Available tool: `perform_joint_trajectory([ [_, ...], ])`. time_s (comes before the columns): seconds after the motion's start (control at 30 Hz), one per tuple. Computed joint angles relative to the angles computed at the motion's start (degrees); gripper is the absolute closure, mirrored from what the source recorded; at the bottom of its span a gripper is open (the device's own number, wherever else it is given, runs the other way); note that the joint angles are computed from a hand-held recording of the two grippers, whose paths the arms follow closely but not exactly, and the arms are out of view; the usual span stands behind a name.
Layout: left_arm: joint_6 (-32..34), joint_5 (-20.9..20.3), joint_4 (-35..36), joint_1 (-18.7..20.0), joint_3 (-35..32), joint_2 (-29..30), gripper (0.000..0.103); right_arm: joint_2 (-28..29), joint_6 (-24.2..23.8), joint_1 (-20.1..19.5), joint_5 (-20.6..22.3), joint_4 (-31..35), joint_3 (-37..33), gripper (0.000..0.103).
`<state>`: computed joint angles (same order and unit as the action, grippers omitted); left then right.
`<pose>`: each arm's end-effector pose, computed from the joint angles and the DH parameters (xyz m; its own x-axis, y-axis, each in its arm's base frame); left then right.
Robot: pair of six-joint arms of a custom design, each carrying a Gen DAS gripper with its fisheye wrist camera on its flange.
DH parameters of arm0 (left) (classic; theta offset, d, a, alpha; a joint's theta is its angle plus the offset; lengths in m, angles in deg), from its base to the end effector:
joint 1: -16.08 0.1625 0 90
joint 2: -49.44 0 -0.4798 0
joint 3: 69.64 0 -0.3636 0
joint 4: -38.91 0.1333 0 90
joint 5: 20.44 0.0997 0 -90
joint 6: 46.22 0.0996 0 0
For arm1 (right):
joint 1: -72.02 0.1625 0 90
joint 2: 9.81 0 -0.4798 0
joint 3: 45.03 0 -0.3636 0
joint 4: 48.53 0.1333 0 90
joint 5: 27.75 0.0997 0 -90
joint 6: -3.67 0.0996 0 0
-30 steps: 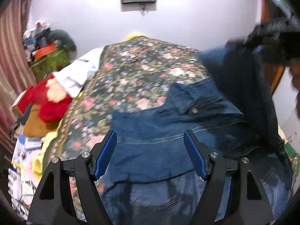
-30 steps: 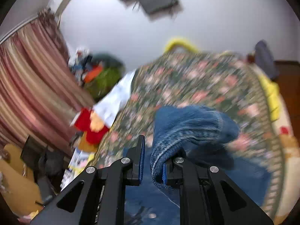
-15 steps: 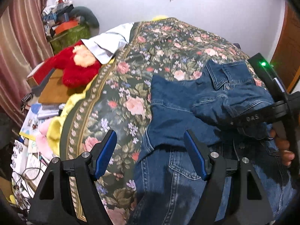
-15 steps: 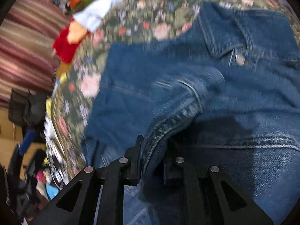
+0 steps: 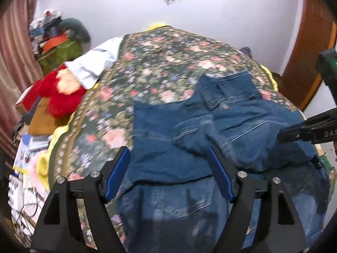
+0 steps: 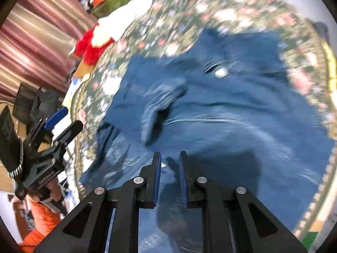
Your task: Fold large clothes
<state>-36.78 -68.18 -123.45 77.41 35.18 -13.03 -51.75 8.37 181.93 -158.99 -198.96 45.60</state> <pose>-0.1187 -0.6345 0.3291 -0.7316 0.1838 -0.6565 0.5428 0.7396 -0.3979 0.3053 -0.6443 0.1570 -0.7775 -0.0541 0.6266 -0.2706 0.9281 -0.2557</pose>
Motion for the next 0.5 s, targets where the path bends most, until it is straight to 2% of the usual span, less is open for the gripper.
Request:
perform_joint_trajectory([
  [0.1,0.3,-2.4,2.9,0.0,-3.2,2.4,0.02,-2.7,-3.2,0.6,-4.6,-6.2,3.5,0.09],
  [0.23,-1.0,-4.0,10.6,0.8,-9.7,7.7,0.02,-5.0,-7.7,0.3,-13.4,-14.3,6.9,0.09],
  [0.33,-1.7,-1.8,14.8,1.3,-13.9,12.2,0.02,-6.3,-6.1,-2.1,-16.7,-13.5,8.4,0.09],
  [0.43,-1.7,1.7,17.0,1.8,-16.4,15.7,0.02,-7.3,-3.6,-5.7,-16.1,-10.5,10.0,0.09],
  [0.5,-2.5,5.3,18.4,2.3,-18.0,18.1,0.02,-7.8,-7.7,-7.5,-13.2,-16.4,12.3,0.09],
])
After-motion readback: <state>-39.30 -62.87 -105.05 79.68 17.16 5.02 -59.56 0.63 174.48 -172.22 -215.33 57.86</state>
